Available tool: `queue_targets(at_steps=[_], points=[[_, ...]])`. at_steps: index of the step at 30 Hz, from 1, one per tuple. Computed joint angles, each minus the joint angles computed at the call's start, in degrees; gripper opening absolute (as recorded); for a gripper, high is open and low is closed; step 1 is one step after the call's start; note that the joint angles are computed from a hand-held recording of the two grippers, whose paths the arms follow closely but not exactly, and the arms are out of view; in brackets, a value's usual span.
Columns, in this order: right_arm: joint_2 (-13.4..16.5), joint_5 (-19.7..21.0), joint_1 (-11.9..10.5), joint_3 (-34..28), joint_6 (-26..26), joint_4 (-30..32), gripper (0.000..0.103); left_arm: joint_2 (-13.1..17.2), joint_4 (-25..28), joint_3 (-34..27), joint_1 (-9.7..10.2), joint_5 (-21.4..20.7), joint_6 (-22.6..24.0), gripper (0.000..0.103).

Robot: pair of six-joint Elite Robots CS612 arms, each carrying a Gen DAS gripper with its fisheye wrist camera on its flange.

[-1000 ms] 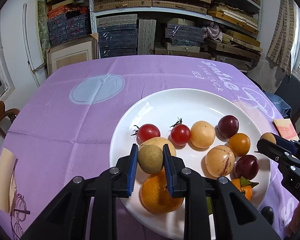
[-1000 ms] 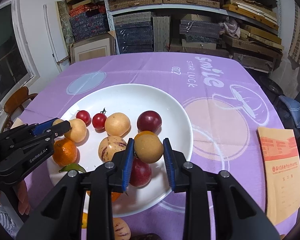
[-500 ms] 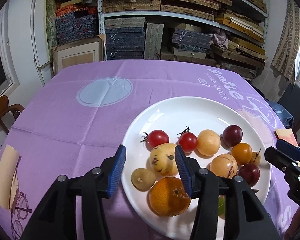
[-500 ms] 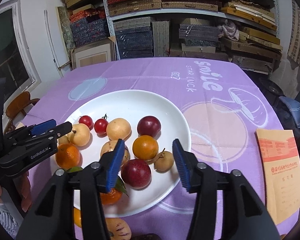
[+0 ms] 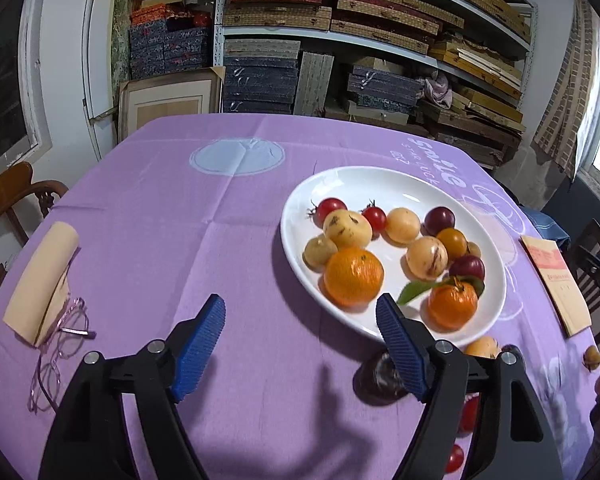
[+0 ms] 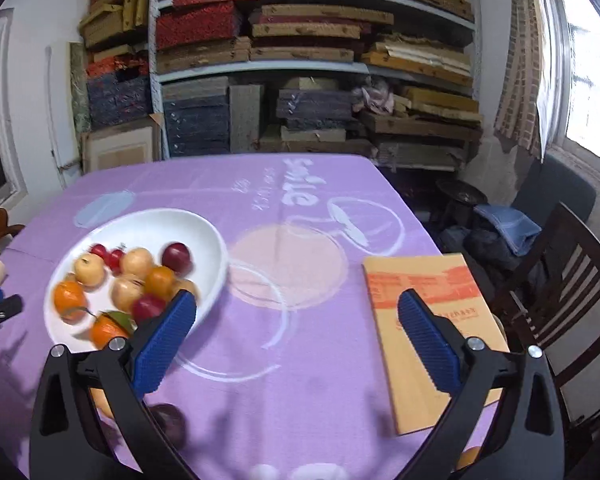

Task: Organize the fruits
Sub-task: 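Withdraw both tools from the plate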

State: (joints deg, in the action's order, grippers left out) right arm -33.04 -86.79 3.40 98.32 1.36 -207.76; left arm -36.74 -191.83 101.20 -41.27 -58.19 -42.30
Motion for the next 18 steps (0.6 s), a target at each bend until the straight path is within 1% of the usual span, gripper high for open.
queue_targets(at_steps=[2,3,5,7,9,10,14,16,18], points=[[0.11,3.27,-1.62,1.79,-0.09,-1.5,0.093,0.15,-0.98,1.01,-0.29,-0.79,-1.15,0.079],[0.14,4.4,-2.11,2.97,-0.55,-3.54,0.091,0.25,-1.18,1.2,-0.34,-1.14,-1.4,0.079],[0.68,5.64,-2.7,4.62,-2.15,-7.5,0.091,0.53,-1.02,1.22,-0.39,-1.74,-1.92,0.079],[0.78,6.17,-2.72,5.91,-5.03,-9.33,0.091,0.73,-0.8,1.02,-0.36,-2.66,-1.85,0.079],[0.97,8.58,-3.34,7.5,-6.32,-13.34,0.09,0.78,-0.8,0.97,-0.44,-2.96,-1.53,0.079],[1.09,9.7,-3.72,8.03,-5.73,-15.35,0.09,0.81,-1.13,1.06,-0.55,-3.06,-1.25,0.079],[0.82,17.37,-6.96,11.29,-1.33,-22.77,0.09,1.0,-1.87,1.05,-0.76,-4.06,-0.29,0.079],[0.11,19.45,-7.9,12.94,-1.28,-24.21,0.091,1.1,-1.76,0.85,-0.93,-4.47,0.6,0.079],[-0.42,21.65,-8.57,14.67,-2.72,-24.71,0.091,1.2,-2.23,0.88,-1.07,-4.97,1.26,0.079]])
